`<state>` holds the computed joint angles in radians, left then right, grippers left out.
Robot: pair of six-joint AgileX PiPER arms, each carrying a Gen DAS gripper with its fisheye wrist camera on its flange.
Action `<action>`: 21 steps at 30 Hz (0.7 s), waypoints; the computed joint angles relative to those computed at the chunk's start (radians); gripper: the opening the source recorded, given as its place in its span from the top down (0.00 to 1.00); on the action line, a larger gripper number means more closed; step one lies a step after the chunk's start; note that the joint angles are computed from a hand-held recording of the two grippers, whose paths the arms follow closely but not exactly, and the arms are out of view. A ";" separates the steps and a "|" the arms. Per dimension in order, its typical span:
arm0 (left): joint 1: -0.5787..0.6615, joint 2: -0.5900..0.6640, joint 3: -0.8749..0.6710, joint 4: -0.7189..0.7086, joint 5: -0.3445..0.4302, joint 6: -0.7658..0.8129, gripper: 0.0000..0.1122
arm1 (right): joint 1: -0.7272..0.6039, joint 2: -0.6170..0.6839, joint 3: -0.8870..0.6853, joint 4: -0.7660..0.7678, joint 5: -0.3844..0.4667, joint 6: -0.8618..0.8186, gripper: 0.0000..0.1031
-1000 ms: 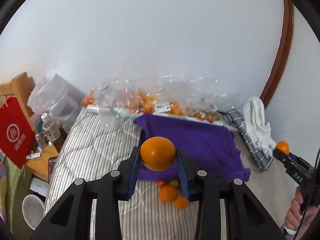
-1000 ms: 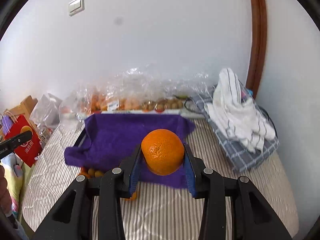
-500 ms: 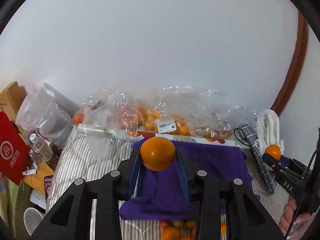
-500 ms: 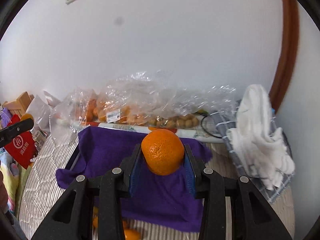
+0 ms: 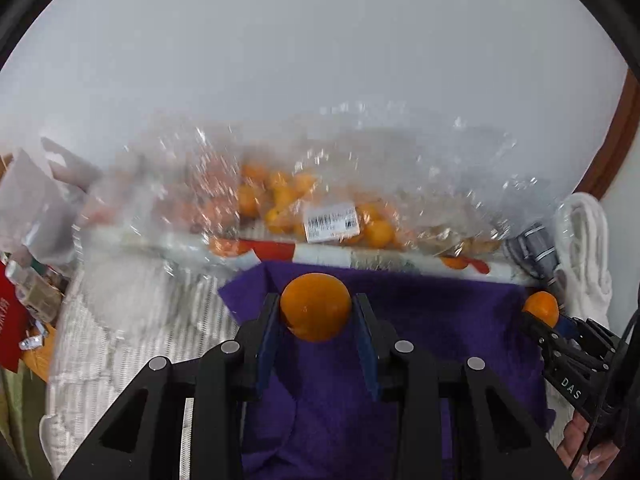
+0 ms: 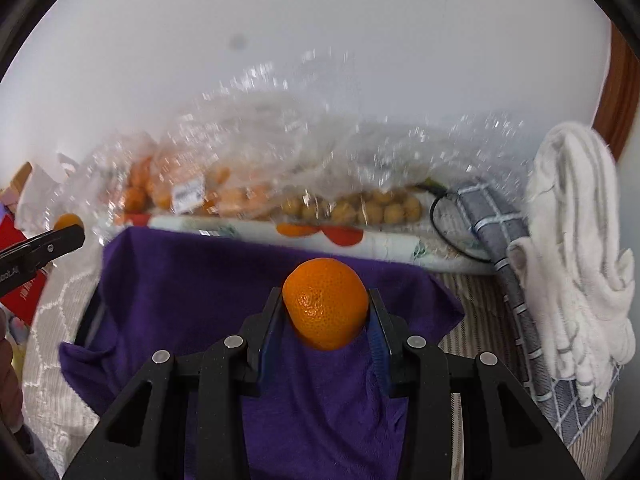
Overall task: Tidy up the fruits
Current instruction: 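Carry both held oranges over the purple towel with both tools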
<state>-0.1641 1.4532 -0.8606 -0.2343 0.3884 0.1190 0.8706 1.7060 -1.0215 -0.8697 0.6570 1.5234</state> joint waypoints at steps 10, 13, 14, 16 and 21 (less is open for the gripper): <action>-0.048 0.181 -0.008 0.096 -0.089 -0.075 0.70 | -0.112 0.141 -0.038 0.153 -0.117 -0.167 0.62; -0.052 0.211 -0.010 0.112 -0.097 -0.078 0.70 | -0.121 0.170 -0.060 0.195 -0.118 -0.212 0.62; -0.054 0.221 -0.013 0.114 -0.096 -0.078 0.70 | -0.120 0.173 -0.064 0.192 -0.113 -0.212 0.62; -0.050 0.242 -0.023 0.072 -0.092 -0.040 0.70 | -0.119 0.176 -0.067 0.182 -0.112 -0.205 0.62; -0.051 0.251 -0.020 0.036 -0.094 0.002 0.70 | -0.119 0.185 -0.067 0.191 -0.115 -0.221 0.56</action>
<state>-0.2154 1.7047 -0.8807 -0.1984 0.2941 0.1209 0.7517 1.8910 -1.0888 -0.6783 0.5418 1.3020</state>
